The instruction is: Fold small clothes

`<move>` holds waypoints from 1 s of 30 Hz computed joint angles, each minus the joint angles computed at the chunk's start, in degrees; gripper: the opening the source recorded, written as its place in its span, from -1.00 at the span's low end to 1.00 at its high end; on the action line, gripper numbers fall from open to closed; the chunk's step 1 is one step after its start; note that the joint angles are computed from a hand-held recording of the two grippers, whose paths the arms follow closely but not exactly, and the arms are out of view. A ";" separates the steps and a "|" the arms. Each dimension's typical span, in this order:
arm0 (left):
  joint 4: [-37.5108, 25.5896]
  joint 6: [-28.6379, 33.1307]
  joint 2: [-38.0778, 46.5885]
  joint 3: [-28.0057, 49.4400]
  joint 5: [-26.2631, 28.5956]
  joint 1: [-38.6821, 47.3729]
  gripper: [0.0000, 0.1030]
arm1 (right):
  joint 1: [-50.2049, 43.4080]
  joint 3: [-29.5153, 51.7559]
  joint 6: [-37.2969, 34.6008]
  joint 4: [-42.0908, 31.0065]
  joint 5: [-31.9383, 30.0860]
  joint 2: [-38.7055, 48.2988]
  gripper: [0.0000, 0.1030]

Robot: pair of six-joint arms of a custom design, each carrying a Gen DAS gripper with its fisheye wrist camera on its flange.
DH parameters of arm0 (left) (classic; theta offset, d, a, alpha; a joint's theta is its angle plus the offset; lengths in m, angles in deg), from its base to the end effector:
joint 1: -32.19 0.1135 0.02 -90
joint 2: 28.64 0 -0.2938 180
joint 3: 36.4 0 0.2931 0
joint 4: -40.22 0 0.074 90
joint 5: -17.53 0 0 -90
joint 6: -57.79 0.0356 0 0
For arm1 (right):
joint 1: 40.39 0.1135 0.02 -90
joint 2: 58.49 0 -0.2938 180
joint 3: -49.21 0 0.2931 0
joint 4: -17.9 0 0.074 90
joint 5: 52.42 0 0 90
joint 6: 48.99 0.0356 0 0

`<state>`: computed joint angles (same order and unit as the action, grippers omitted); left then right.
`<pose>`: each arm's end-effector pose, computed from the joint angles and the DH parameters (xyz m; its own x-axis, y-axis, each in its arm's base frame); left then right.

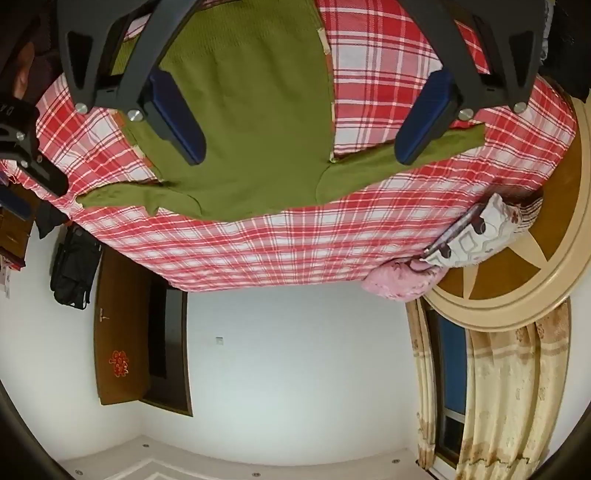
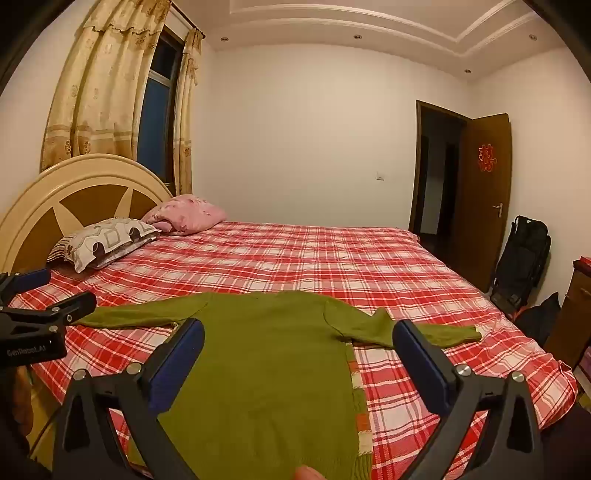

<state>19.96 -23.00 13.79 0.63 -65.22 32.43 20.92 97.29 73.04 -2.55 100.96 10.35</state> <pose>0.1935 -0.0037 0.2368 -0.4099 0.1571 -0.8985 0.1775 0.9800 0.0903 0.1507 0.2090 0.2243 -0.3054 -0.0630 -0.9502 0.1082 0.9890 -0.1003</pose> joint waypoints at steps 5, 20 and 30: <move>0.31 -2.36 -0.37 -1.65 -0.63 -1.36 1.00 | 1.22 1.06 2.13 -2.29 1.06 0.24 0.98; 1.18 -1.16 3.58 0.52 4.59 3.94 1.00 | -1.26 -0.75 0.99 -0.01 -1.73 -0.99 0.98; 2.00 -0.57 4.69 0.47 4.65 4.37 1.00 | -1.58 -1.06 0.80 0.18 -2.31 -1.15 0.98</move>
<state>21.96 -23.58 18.48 1.10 -60.57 36.80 19.34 96.23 73.85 -2.37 98.65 9.19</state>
